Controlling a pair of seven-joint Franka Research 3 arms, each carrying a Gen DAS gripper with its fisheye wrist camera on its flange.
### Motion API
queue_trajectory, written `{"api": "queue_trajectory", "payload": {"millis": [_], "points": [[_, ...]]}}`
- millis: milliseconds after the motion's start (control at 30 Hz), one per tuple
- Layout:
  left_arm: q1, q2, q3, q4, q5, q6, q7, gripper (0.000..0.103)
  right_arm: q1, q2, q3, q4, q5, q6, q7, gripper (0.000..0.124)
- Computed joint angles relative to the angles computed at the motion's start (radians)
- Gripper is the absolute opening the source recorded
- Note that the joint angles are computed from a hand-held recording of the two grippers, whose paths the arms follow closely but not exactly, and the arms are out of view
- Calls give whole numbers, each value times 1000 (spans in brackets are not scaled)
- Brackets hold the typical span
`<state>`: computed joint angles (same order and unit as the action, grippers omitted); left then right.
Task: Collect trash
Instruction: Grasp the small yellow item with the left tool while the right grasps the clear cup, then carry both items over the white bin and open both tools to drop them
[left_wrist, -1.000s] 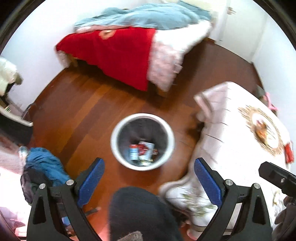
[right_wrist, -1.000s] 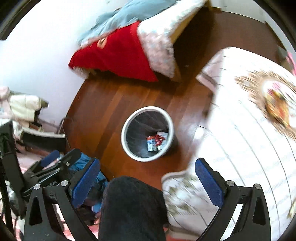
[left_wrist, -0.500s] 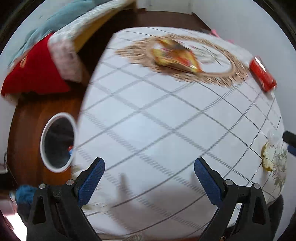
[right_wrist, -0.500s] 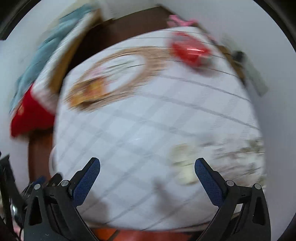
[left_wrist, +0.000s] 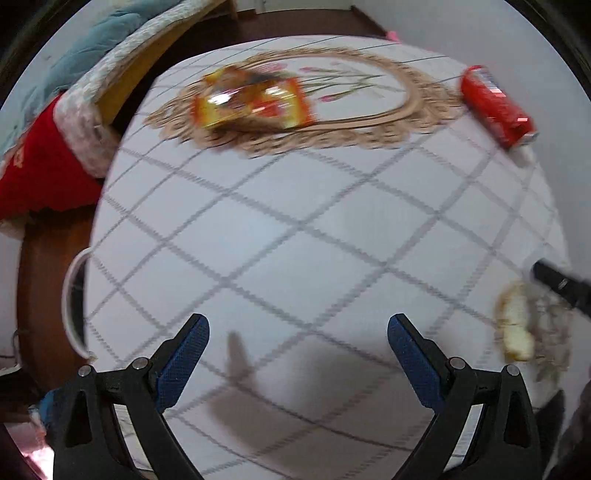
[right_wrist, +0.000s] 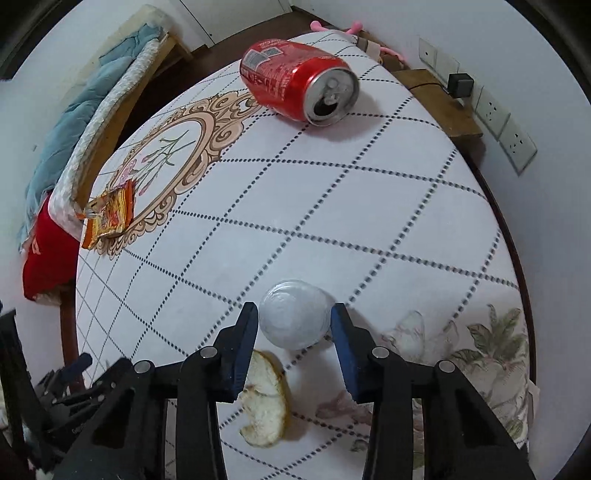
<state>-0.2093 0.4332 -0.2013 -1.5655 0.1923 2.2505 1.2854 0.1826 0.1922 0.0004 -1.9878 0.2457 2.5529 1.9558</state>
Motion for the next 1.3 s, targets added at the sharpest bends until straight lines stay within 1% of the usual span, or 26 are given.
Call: {"api": "queue_trajectory", "payload": {"millis": [67, 100, 133, 167, 267, 300, 367, 400, 433, 467, 533, 567, 600, 633, 667, 700, 733, 800, 867, 900, 933, 1000, 1033, 1100, 1200, 1300], "points": [[11, -1, -40, -1, -60, 17, 59, 99, 5, -42, -12, -48, -37, -5, 34, 43], [11, 3, -51, 5, -81, 18, 83, 98, 3, -65, -15, -72, -49, -13, 49, 43], [12, 17, -78, 19, -121, 21, 133, 98, 0, -94, -16, -106, -55, -17, 61, 43], [7, 30, -92, 33, -144, 19, 164, 98, -3, -116, -16, -132, -63, -23, 74, 43], [-21, 70, -106, 80, -177, 14, 216, 98, -21, -181, -12, -216, -42, -28, 82, 42], [-39, 93, -107, 107, -174, 6, 228, 95, -26, -200, -10, -244, -31, -13, 82, 42], [-67, 125, -100, 148, -162, -16, 238, 83, -35, -233, -7, -286, -30, 2, 96, 42], [-83, 136, -95, 161, -152, -26, 236, 75, -40, -248, -5, -307, -29, 12, 109, 42], [-94, 150, -87, 180, -140, -36, 234, 72, -44, -259, -4, -322, -26, 19, 113, 42], [-111, 146, -77, 171, -115, -12, 227, 71, -48, -269, -3, -333, -27, 24, 117, 42], [-131, 143, -65, 164, -80, 7, 223, 53, -54, -277, -1, -343, -25, 29, 119, 42], [-141, 137, -58, 155, -58, 20, 217, 47, -56, -281, -1, -347, -19, 30, 113, 42], [-148, 133, -53, 149, -42, 28, 208, 32, -59, -286, -2, -352, -14, 31, 106, 42], [-151, 130, -51, 145, -33, 35, 200, 26, -61, -286, -1, -353, -15, 34, 106, 43], [-149, 125, -53, 137, -34, 46, 194, 23, -63, -285, 0, -351, -17, 33, 106, 43], [-150, 121, -52, 133, -29, 52, 186, 11, -64, -285, 3, -352, -25, 35, 110, 43], [-154, 109, -47, 119, -15, 65, 176, 6, -65, -280, 5, -346, -33, 36, 116, 43], [-153, 94, -43, 106, 1, 77, 163, 5, -65, -280, 8, -344, -44, 35, 122, 43], [-150, 53, -39, 61, 17, 109, 140, 5, -63, -281, 10, -344, -45, 35, 123, 42], [-139, 44, -36, 53, 19, 124, 144, 5, -62, -282, 10, -344, -43, 35, 121, 42], [-113, 11, -41, 10, 6, 144, 157, 5, -59, -284, 12, -342, -46, 35, 121, 42], [-104, -27, -36, -18, 14, 166, 143, 5, -56, -288, 18, -336, -64, 36, 130, 42], [-95, -48, -34, -41, 15, 186, 136, 5, -53, -292, 21, -333, -71, 36, 133, 42], [-72, -82, -33, -60, 5, 201, 139, 4, -47, -299, 28, -323, -80, 37, 137, 42], [-47, -145, -20, -115, 13, 241, 123, 4, -34, -307, 37, -299, -91, 35, 133, 42], [-14, -179, -2, -125, 22, 261, 113, 4, -18, -303, 46, -257, -89, 32, 115, 41]]}}
